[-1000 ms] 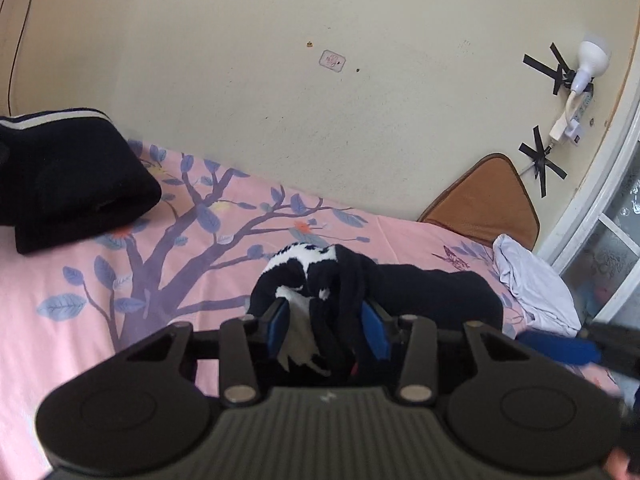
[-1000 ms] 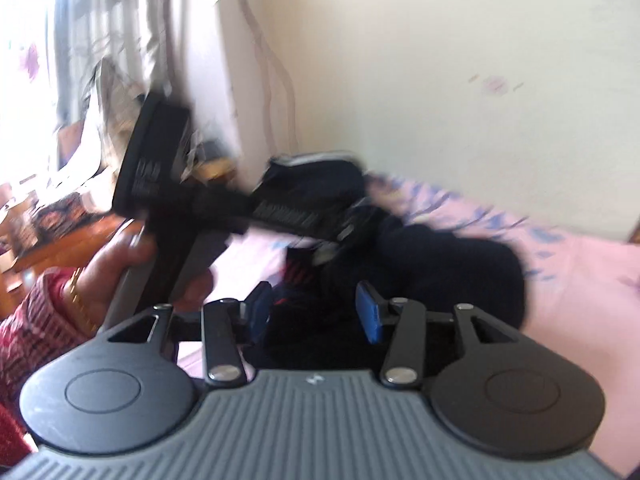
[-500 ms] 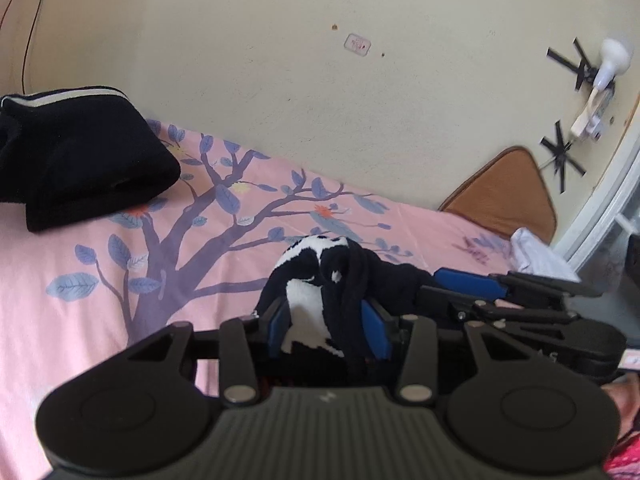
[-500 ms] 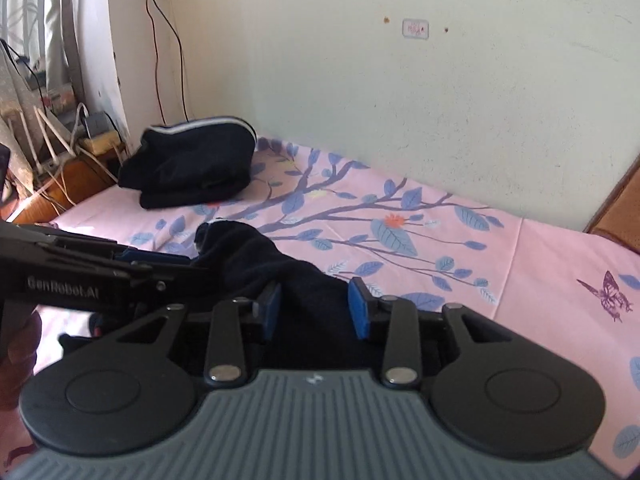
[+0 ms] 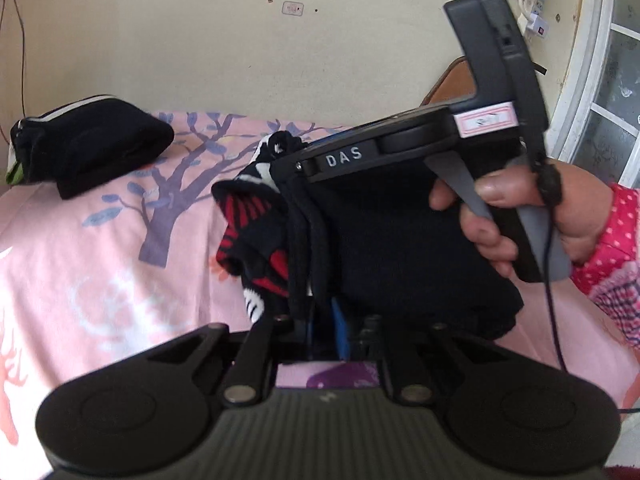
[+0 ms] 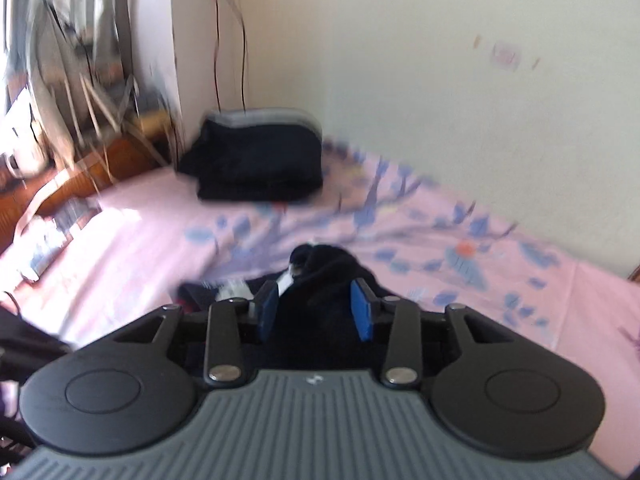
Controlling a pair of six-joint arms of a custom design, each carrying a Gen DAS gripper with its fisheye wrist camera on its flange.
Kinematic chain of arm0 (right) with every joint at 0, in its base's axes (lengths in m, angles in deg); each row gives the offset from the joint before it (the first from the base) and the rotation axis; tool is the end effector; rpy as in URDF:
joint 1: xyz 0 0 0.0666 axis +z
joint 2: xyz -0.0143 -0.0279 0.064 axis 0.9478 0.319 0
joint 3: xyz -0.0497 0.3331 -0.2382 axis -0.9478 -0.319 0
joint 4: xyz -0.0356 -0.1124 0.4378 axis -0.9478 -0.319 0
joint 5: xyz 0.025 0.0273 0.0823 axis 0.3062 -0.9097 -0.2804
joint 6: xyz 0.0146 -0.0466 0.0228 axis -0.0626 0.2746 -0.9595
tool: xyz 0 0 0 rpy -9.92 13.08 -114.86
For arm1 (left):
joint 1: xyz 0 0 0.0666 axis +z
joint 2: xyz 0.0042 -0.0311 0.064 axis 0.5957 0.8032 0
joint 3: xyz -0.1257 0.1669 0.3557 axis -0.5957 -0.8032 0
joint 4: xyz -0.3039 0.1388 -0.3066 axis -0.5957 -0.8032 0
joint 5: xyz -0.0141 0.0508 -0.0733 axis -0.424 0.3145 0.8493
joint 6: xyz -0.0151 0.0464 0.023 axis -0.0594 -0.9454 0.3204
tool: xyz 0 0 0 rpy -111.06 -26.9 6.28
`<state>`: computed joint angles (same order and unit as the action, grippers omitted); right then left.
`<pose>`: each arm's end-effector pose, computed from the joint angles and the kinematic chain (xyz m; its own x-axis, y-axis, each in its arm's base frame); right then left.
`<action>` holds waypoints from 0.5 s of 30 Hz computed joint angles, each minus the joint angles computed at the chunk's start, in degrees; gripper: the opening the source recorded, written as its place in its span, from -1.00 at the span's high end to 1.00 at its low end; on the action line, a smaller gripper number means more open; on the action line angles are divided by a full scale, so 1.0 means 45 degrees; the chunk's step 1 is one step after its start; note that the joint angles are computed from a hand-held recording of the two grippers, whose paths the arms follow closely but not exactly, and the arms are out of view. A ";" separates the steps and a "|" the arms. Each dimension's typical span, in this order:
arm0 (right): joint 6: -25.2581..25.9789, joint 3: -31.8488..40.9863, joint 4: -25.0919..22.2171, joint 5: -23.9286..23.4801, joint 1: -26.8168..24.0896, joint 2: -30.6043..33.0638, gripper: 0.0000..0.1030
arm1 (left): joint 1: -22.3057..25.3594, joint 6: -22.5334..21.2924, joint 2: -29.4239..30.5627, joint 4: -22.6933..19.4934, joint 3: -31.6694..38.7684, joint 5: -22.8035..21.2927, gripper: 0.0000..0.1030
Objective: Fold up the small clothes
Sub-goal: 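Fold the lifted sweater roll in half with both tools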
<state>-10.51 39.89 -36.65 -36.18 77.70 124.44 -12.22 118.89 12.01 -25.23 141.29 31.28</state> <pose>0.5221 0.0775 0.4093 -0.3773 -0.4756 -0.7947 -0.7853 0.6191 0.0023 0.2868 -0.3084 0.3866 -0.6656 0.0291 -0.7458 0.2151 0.9643 -0.1544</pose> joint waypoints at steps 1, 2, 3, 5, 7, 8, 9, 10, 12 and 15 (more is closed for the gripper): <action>-0.0247 0.0045 0.0035 0.0137 0.0092 0.0061 0.00 | 0.0031 0.0235 -0.0173 0.0082 -0.0156 0.0132 0.82; -0.0338 0.0070 -0.0001 0.0319 0.0179 0.0041 -0.04 | 0.0105 0.0488 -0.0312 0.0152 -0.0269 0.0328 0.82; -0.0211 0.0041 0.0011 0.0440 0.0225 -0.0016 -0.04 | 0.0176 0.0735 -0.0445 0.0242 -0.0380 0.0547 0.82; 0.0051 -0.0369 0.0333 0.0162 0.0081 -0.0426 -0.07 | 0.0273 0.0704 -0.0616 0.0246 -0.0427 0.0813 0.77; -0.0218 -0.0642 0.0442 -0.1020 -0.0501 -0.0843 -0.07 | 0.0313 0.0414 -0.0949 0.0302 -0.0486 0.0865 0.66; -0.0620 -0.0771 0.0515 -0.1846 -0.0935 -0.1066 -0.09 | 0.0364 0.0288 -0.1222 0.0487 -0.0581 0.0831 0.42; -0.1234 -0.0957 0.0732 -0.2802 -0.1468 -0.1299 -0.13 | 0.0440 0.0206 -0.1466 0.0720 -0.0677 0.0774 0.09; -0.2065 -0.1221 0.1179 -0.3607 -0.2005 -0.1542 -0.31 | 0.0582 0.0134 -0.1707 0.0961 -0.0757 0.0723 -0.07; -0.3717 -0.1797 0.2135 -0.4617 -0.3033 -0.1938 -0.60 | 0.0909 0.0144 -0.1754 0.1266 -0.0691 0.0576 -0.87; -0.4961 -0.2155 0.2084 -0.4851 -0.4142 -0.1959 -0.68 | 0.1629 0.0374 -0.1188 0.1341 -0.0258 0.1486 -0.99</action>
<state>-32.84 30.19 -27.27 -58.01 59.07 115.62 -4.89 120.57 6.67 -19.19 140.13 37.96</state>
